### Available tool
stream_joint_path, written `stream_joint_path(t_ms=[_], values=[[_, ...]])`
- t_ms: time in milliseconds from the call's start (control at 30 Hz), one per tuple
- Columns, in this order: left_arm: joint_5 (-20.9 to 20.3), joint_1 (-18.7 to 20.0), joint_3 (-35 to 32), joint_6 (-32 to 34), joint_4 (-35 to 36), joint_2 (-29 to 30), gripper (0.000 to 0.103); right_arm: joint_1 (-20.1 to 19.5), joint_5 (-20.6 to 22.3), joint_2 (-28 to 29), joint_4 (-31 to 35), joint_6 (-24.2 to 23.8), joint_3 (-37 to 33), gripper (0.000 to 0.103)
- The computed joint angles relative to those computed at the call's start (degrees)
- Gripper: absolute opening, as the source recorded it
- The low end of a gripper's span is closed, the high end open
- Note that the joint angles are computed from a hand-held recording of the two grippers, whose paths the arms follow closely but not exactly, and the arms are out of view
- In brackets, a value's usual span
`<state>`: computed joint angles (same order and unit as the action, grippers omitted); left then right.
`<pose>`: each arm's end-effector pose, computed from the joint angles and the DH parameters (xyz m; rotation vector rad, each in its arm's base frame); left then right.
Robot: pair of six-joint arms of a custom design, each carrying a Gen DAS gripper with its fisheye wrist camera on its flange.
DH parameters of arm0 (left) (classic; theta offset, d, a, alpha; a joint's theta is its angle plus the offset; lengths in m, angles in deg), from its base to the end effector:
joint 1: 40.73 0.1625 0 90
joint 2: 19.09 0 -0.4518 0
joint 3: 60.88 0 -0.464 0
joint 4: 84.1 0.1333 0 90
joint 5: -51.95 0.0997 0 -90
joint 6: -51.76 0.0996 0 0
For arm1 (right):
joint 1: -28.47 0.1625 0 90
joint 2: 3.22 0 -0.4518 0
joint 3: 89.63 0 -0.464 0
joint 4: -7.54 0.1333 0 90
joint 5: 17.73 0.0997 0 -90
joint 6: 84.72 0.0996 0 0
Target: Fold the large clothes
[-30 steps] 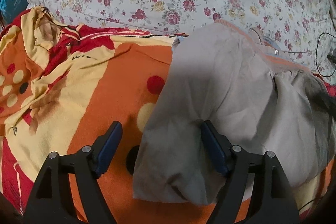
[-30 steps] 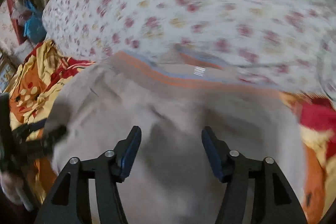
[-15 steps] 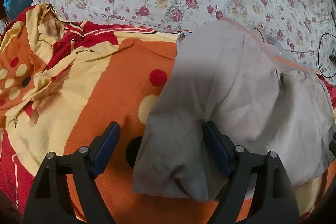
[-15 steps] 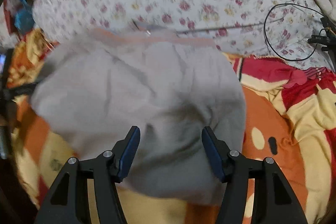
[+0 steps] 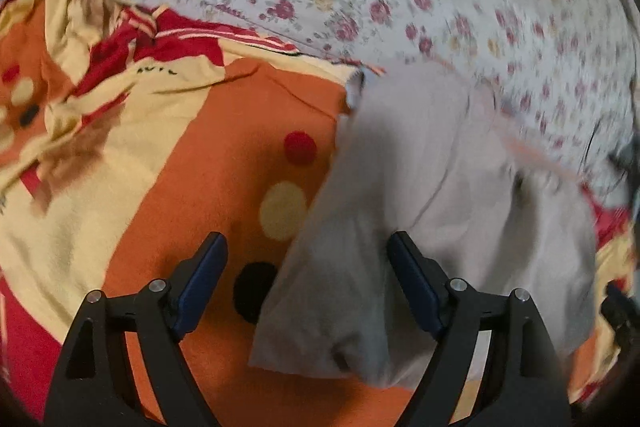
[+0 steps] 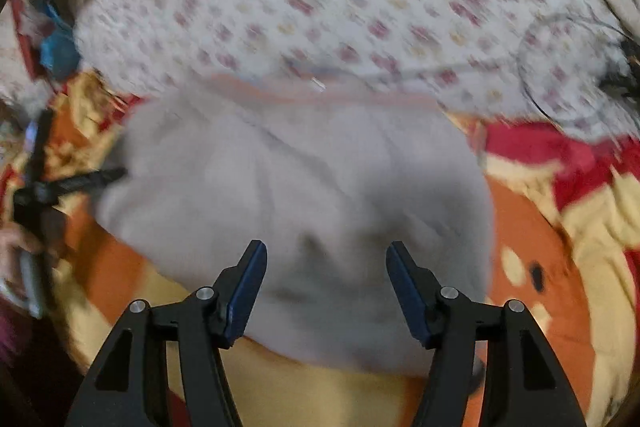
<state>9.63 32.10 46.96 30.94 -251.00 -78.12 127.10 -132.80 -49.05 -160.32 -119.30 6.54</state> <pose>0.0036 -0.6894 0.1885 -0.3355 2.3477 -0.8966 0.2013 -0.7190 0.0954 0.8167 -2.4424 0.4853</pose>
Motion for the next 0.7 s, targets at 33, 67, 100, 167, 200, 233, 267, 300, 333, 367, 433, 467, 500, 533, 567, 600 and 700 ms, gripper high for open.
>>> stream_joint_path(t_ms=[33,67,100,167,200,233,267,300,333,367,433,467,500,533,567,600,700], values=[[-0.4,0.2,-0.1,-0.2,-0.3,0.0,0.085,0.6,2.1,1.0,1.7,0.5,-1.6,0.063],[-1.5,0.6,-0.3,-0.4,-0.7,0.0,0.085,0.9,3.1,2.2,2.6,0.6,-3.0,0.063],[-2.6,1.0,-0.4,-0.6,-0.7,-0.1,0.085,1.5,3.9,4.1,3.5,0.4,-5.1,0.062],[-5.6,2.0,-1.1,-1.2,-0.3,0.0,0.085,2.1,4.7,7.8,5.1,0.0,-9.1,0.062],[-6.9,2.4,-1.6,-1.0,-0.6,0.3,0.085,2.2,5.2,9.5,6.8,0.5,-11.3,0.061],[-7.7,2.7,-2.0,-0.8,-0.7,0.4,0.086,2.3,6.3,11.5,9.1,1.4,-14.0,0.061],[-9.0,3.0,-2.7,0.0,-0.9,0.8,0.086,2.3,6.8,13.6,10.6,2.3,-16.5,0.061],[-10.0,3.2,-3.3,0.6,-1.1,1.1,0.086,2.3,6.9,15.7,11.8,3.3,-18.9,0.061],[-11.1,3.5,-4.0,1.3,-1.3,1.4,0.086,2.1,6.8,17.5,14.1,4.9,-21.5,0.061],[-12.6,3.9,-4.7,1.8,-1.5,1.8,0.086,1.7,6.9,19.0,16.5,6.5,-23.7,0.061],[-14.8,4.4,-5.7,2.6,-1.7,2.2,0.086,0.4,6.4,22.1,21.3,11.2,-28.0,0.063],[-15.9,4.7,-6.2,3.0,-2.0,2.5,0.086,-0.2,7.1,22.6,22.3,12.3,-28.6,0.064],[-16.8,4.9,-6.3,3.5,-2.7,2.7,0.087,-0.6,8.6,22.4,21.3,12.6,-28.3,0.064],[-18.1,5.1,-6.3,4.0,-3.6,2.7,0.087,-0.8,9.7,22.1,21.8,13.3,-28.3,0.064],[-20.6,5.4,-6.3,4.6,-4.5,2.6,0.086,-0.9,10.7,21.6,23.5,14.7,-28.5,0.063],[-23.2,5.8,-6.2,4.9,-5.0,2.6,0.085,-1.0,11.9,21.0,24.5,16.0,-28.4,0.064],[-31.2,6.4,-5.5,6.2,-8.5,3.1,0.084,-1.0,16.6,19.8,26.7,19.1,-28.8,0.07]])
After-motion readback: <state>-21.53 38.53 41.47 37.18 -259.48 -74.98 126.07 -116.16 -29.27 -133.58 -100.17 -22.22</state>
